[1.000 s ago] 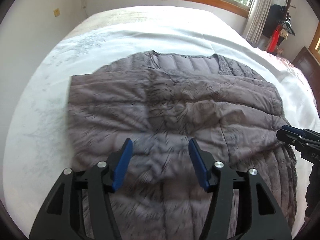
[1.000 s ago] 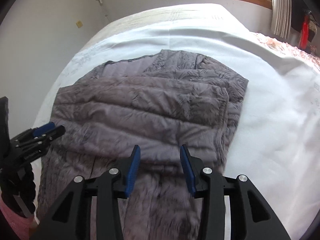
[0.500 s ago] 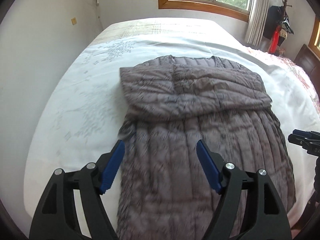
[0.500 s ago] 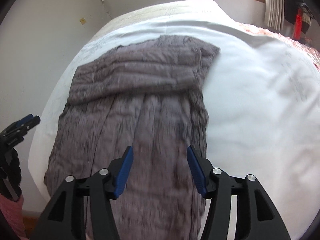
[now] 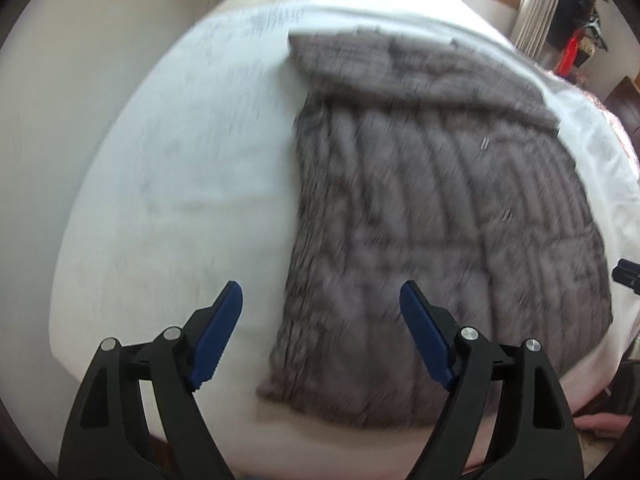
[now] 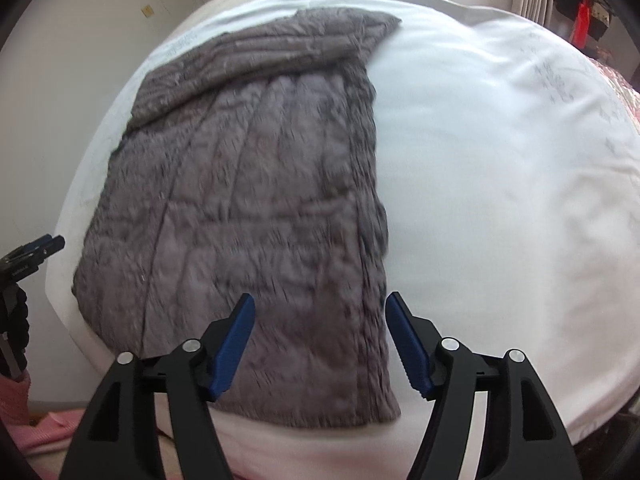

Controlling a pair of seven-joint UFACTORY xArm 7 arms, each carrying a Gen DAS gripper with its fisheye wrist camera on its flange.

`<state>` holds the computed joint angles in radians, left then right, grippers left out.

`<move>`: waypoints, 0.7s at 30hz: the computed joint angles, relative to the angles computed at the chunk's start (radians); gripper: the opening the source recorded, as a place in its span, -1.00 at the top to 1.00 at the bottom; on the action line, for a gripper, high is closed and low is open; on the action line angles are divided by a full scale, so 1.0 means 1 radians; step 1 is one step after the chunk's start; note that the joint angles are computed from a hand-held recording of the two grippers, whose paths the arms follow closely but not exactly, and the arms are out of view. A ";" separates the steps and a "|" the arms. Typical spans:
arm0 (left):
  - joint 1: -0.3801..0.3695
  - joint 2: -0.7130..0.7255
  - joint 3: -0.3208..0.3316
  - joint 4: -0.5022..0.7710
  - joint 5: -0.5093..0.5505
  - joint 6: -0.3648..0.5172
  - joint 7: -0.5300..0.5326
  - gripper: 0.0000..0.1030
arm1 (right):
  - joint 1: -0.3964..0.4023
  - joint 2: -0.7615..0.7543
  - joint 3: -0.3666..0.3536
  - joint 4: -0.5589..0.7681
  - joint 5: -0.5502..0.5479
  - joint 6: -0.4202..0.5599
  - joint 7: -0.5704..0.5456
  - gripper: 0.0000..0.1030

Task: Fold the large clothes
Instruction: 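Move both open tools to the gathered hem of the folded jacket, then close both tools on the gathered hem of the grey jacket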

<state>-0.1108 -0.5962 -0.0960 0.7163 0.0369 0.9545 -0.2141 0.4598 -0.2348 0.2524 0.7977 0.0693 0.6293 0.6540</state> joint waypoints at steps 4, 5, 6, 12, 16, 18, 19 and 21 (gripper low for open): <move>-0.001 -0.035 0.044 -0.065 -0.043 0.044 0.032 -0.57 | 0.014 -0.033 -0.004 -0.060 0.047 -0.005 0.001 -0.37; 0.001 -0.040 0.050 -0.081 -0.052 0.056 0.040 -0.57 | 0.016 -0.039 -0.005 -0.073 0.054 -0.006 0.003 -0.37; 0.003 -0.046 0.053 -0.096 -0.058 0.058 0.044 -0.57 | 0.020 -0.045 -0.008 -0.084 0.065 -0.009 0.000 -0.37; 0.009 -0.051 0.078 -0.158 -0.107 0.034 0.081 -0.58 | 0.034 -0.059 -0.024 -0.138 0.131 -0.030 -0.029 -0.37; 0.012 -0.049 0.085 -0.179 -0.129 0.011 0.105 -0.66 | 0.040 -0.070 -0.033 -0.161 0.162 -0.055 -0.051 -0.38; 0.010 -0.041 0.099 -0.183 -0.157 0.009 0.115 -0.67 | 0.042 -0.073 -0.031 -0.165 0.161 -0.059 -0.060 -0.40; 0.009 -0.039 0.105 -0.183 -0.173 0.010 0.120 -0.69 | 0.042 -0.072 -0.028 -0.165 0.158 -0.060 -0.062 -0.36; 0.009 -0.033 0.114 -0.187 -0.193 0.002 0.135 -0.71 | 0.047 -0.070 -0.029 -0.166 0.168 -0.068 -0.068 -0.23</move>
